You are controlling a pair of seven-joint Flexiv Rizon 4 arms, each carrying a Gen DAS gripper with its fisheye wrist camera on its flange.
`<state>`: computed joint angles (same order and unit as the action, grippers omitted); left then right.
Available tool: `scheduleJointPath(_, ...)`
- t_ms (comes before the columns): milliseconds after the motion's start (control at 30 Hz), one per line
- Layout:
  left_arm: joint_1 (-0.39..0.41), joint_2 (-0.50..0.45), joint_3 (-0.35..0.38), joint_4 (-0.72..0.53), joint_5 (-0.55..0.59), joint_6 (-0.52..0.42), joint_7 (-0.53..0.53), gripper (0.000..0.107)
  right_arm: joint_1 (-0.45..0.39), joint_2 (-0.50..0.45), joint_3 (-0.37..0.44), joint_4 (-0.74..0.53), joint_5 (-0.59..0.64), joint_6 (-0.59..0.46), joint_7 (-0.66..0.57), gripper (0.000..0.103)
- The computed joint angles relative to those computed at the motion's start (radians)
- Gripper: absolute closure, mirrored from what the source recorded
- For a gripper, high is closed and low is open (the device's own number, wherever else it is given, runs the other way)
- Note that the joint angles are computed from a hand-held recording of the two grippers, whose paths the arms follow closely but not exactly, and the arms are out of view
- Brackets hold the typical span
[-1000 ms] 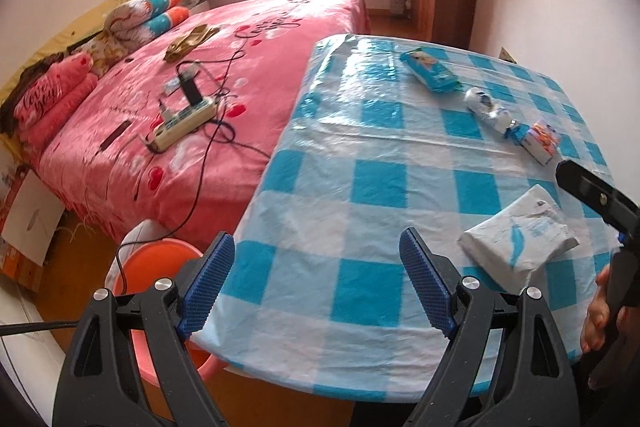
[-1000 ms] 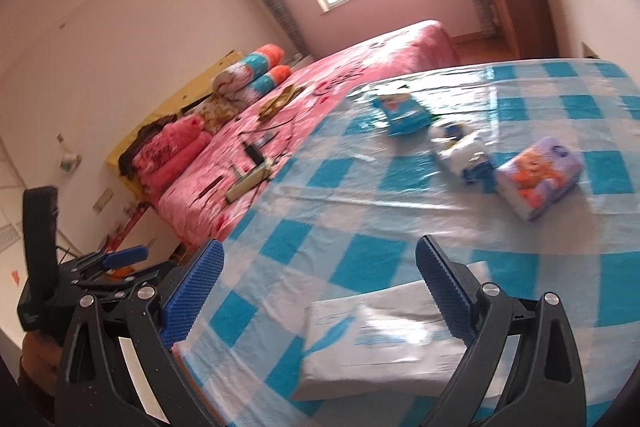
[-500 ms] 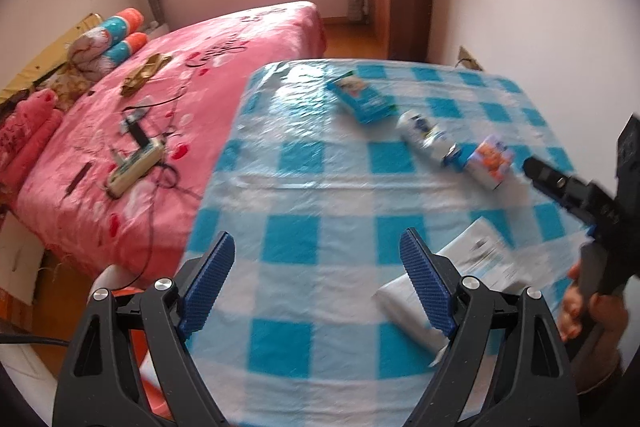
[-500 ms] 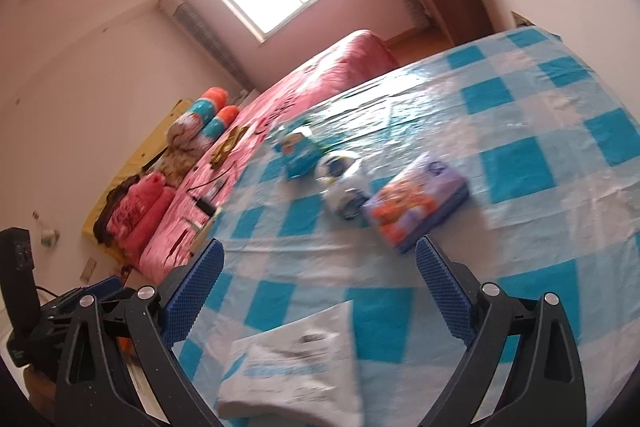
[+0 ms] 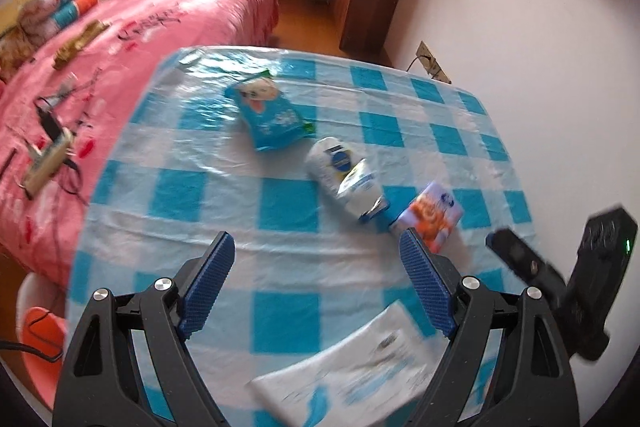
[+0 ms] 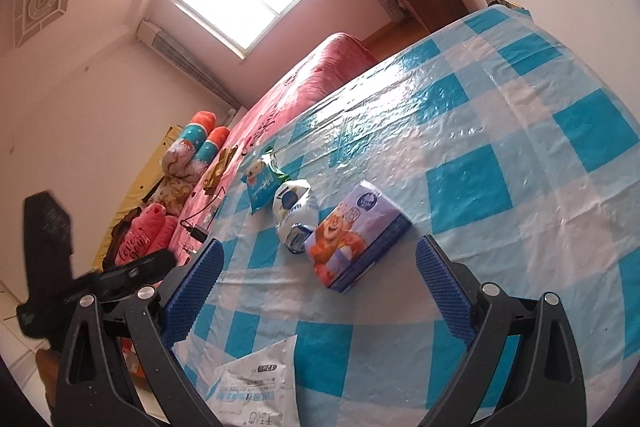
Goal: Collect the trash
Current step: 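Move both tools back over the table toward the remaining items, then grasp and lift the blue cartoon snack packet with the left tool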
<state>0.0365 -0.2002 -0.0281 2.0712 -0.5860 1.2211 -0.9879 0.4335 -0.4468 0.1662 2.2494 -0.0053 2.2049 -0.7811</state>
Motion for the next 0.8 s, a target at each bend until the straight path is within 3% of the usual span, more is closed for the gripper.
scheduleJointPath(167,-0.008,-0.120,0.022,-0.141,0.094,-0.029,-0.151,0.022,-0.034,-0.014,0.016,-0.006,-0.044,0.005,0.019,0.007)
scheduleJointPath(367,0.002,-0.285,0.056,-0.350,0.205,-0.082,-0.370,0.022,0.002,-0.006,-0.016,-0.011,-0.025,-0.019,-0.021,0.007)
scheduleJointPath(567,0.038,-0.387,0.027,-0.468,0.211,-0.117,-0.463,0.022,0.021,-0.007,-0.024,-0.025,-0.014,-0.066,-0.058,0.007)
scheduleJointPath(800,0.024,-0.469,0.048,-0.579,0.281,-0.135,-0.541,0.022,0.011,-0.012,-0.013,-0.027,-0.025,-0.067,-0.077,0.007)
